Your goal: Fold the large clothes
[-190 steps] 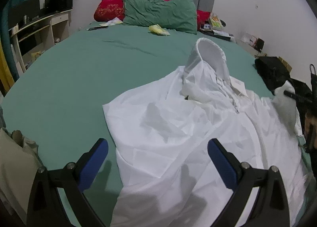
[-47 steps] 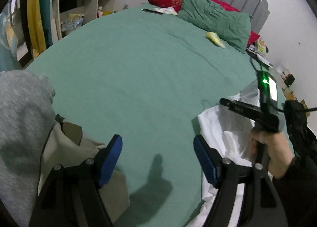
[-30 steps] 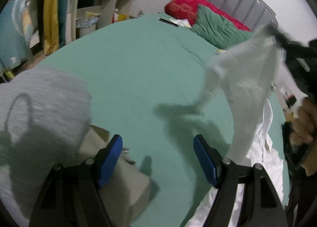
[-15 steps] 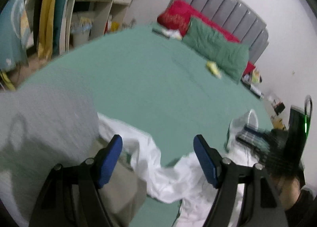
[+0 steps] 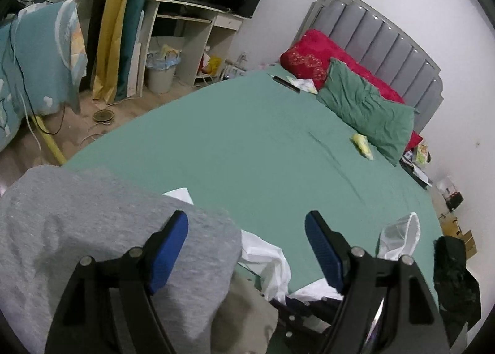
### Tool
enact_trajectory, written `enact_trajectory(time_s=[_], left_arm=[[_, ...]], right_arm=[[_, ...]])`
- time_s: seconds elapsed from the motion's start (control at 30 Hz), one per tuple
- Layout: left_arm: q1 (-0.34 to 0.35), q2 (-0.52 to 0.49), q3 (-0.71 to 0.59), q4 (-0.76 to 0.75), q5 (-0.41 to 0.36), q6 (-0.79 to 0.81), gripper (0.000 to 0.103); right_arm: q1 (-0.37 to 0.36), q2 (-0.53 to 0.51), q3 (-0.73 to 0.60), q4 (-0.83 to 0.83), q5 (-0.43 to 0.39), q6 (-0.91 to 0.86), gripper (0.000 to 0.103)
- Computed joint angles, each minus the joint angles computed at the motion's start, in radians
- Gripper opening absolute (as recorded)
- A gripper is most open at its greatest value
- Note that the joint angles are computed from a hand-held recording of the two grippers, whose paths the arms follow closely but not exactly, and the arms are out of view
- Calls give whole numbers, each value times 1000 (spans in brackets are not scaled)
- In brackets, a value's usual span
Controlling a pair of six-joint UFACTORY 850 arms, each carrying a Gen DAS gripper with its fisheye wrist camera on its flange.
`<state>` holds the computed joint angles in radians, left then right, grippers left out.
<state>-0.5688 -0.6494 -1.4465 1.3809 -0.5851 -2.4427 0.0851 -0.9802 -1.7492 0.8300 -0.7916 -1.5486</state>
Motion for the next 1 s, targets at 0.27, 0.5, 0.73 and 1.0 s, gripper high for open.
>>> enact_trajectory(time_s=[0.27, 0.5, 0.73, 1.0], left_arm=[[-32, -16, -23, 146, -11, -118, 78], [-80, -160, -246, 20, 55, 142, 79], [-101, -414, -593, -583, 129, 850, 79], [-97, -337, -465, -410, 6, 582, 79]], right_arm=[[-161, 103, -36, 277, -75, -104, 3], [-390, 15, -200, 146, -48, 216, 12], [-480, -32, -178, -177, 95, 518, 81], [-323, 101, 30, 170, 59, -179, 79]])
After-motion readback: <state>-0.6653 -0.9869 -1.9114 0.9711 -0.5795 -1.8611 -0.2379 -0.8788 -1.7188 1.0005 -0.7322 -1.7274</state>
